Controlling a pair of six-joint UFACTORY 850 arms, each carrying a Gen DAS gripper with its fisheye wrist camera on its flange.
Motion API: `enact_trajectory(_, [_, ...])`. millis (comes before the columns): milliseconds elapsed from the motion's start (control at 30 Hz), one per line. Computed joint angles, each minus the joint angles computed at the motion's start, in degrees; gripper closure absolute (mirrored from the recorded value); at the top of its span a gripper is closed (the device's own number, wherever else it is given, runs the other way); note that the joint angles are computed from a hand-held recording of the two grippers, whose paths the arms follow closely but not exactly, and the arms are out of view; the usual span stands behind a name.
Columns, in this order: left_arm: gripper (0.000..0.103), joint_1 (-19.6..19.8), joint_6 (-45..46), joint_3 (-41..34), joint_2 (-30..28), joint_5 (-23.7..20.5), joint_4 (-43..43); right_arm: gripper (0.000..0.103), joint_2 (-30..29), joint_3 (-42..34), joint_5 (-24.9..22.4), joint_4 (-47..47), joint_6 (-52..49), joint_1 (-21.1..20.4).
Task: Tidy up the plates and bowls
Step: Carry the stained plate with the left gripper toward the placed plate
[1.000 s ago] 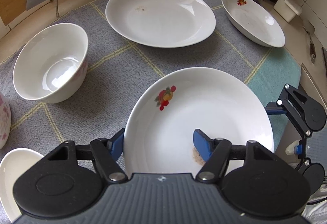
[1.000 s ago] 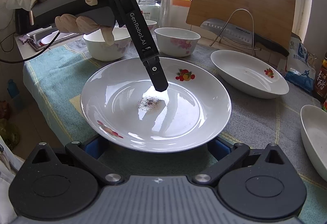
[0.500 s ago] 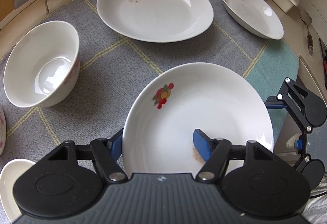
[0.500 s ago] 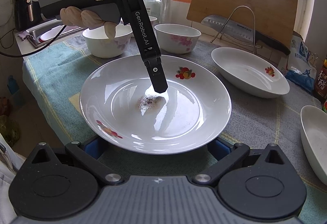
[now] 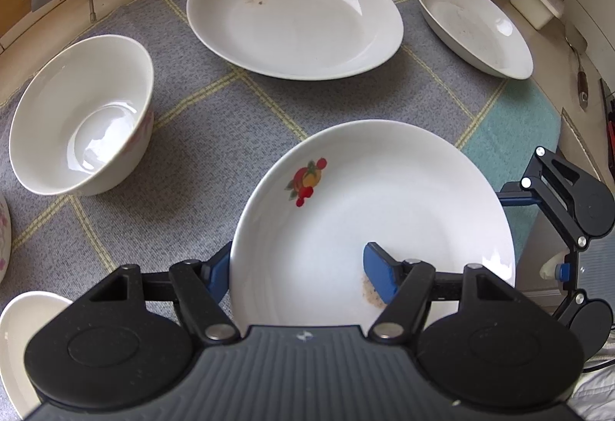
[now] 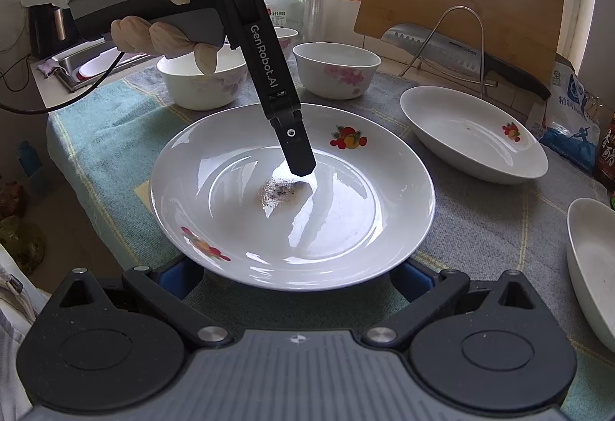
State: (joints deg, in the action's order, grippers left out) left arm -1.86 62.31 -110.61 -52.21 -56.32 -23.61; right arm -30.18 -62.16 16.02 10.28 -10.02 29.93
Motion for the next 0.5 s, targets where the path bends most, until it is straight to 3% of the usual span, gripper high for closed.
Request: enact_trajectory(500, [0.034, -0.4, 0.3, 0.8, 1.4, 0.4, -1.7, 0.000, 1.1, 0.4, -1.0, -5.0, 3.5, -1.2])
